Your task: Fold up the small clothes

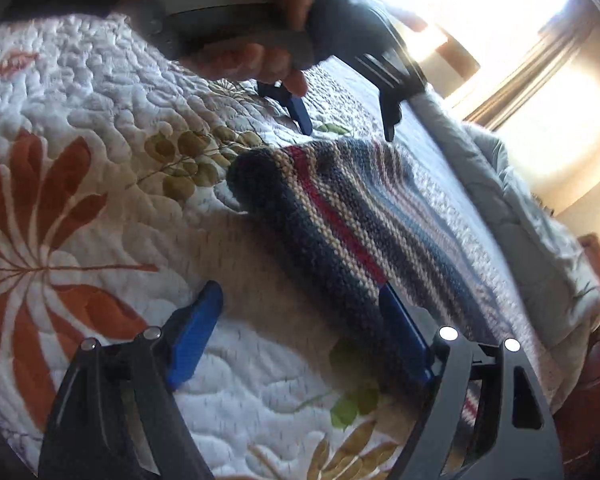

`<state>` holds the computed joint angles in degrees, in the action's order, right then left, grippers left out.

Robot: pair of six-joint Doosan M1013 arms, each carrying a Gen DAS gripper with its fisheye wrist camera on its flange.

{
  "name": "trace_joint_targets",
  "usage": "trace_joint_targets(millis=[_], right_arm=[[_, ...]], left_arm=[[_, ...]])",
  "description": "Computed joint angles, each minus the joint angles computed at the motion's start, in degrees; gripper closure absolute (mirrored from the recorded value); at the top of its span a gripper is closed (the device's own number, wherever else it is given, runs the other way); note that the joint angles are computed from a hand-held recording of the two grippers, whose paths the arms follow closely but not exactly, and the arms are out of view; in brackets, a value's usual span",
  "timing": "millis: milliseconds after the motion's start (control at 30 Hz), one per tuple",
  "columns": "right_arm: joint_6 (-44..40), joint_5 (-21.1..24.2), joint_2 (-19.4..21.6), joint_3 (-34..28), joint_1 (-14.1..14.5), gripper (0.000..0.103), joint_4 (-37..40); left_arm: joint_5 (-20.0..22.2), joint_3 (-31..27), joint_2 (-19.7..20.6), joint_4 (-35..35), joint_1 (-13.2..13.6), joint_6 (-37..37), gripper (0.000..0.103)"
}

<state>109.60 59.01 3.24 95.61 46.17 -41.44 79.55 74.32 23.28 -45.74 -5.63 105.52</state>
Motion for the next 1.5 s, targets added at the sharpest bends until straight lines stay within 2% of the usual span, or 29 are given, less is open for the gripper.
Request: trace_joint_targets(millis=[200, 367, 500, 600, 667, 700, 733, 767, 800, 833, 900, 1000, 1200, 1500], right_arm=[[4.3, -0.4, 1.9, 0.2, 1.8, 0.021, -10.7], [7.4, -0.6, 2.7, 0.5, 1.8, 0.021, -14.8], [8.4, -2.1, 3.4, 0.0, 0.7, 0.025, -15.1], [8.8, -2.7, 3.9, -0.5, 0.3, 0.027, -15.4], [9.0, -3.6, 3.8, -0.4, -0.1, 0.030, -14.7], [9.2, -3.9, 3.6, -0.2, -0.2, 0.036, -14.6], [8.4, -4.5, 3.4, -0.2, -0.4, 0.046, -13.5], [7.5, -4.7, 3.4, -0.4, -0.7, 0.070, -12.2], [7.4, -5.2, 3.2, -0.6, -1.1, 0.075, -11.0], [7.5, -6.1, 2.8, -0.7, -1.6, 0.077, -9.7], [7.2, -7.5, 2.0, -0.8, -2.7, 0.086, -8.3], [6.8, -7.8, 0.6, -1.4, -3.1, 0.091, -7.0], [8.3, -6.7, -3.3, -2.6, -4.3, 0.092, -4.5], [10.9, -9.8, -9.6, -0.9, -9.9, 0.093, 2.0]], left_arm=[[1.2, -2.0, 1.4, -2.1, -0.5, 1.0, 0.012], [2.5, -2.7, 2.1, -0.8, -2.1, 2.1, 0.012], [2.9, -3.5, 3.0, -1.6, -2.3, 1.1, 0.014], [4.5, -4.7, 3.7, -0.9, -3.1, 1.0, 0.044], [4.2, -4.8, 3.6, 0.9, -3.8, 0.9, 0.047], [4.0, -4.8, 3.5, 1.2, -3.9, 0.8, 0.051], [3.4, -4.9, 3.5, 1.7, -4.1, 0.5, 0.062], [2.9, -4.9, 3.4, 2.0, -4.1, 0.3, 0.066], [2.4, -4.9, 3.2, 2.0, -4.0, 0.0, 0.078], [1.9, -4.9, 2.9, 2.2, -4.1, -0.3, 0.081], [1.3, -5.2, 2.3, 3.9, -4.5, -0.4, 0.082], [1.0, -6.3, 1.5, 5.2, -5.1, -1.6, 0.083], [1.5, -10.0, -0.1, 9.8, -7.5, -6.7, 0.083], [3.6, -18.6, 0.5, 19.4, -13.9, -13.7, 0.083]])
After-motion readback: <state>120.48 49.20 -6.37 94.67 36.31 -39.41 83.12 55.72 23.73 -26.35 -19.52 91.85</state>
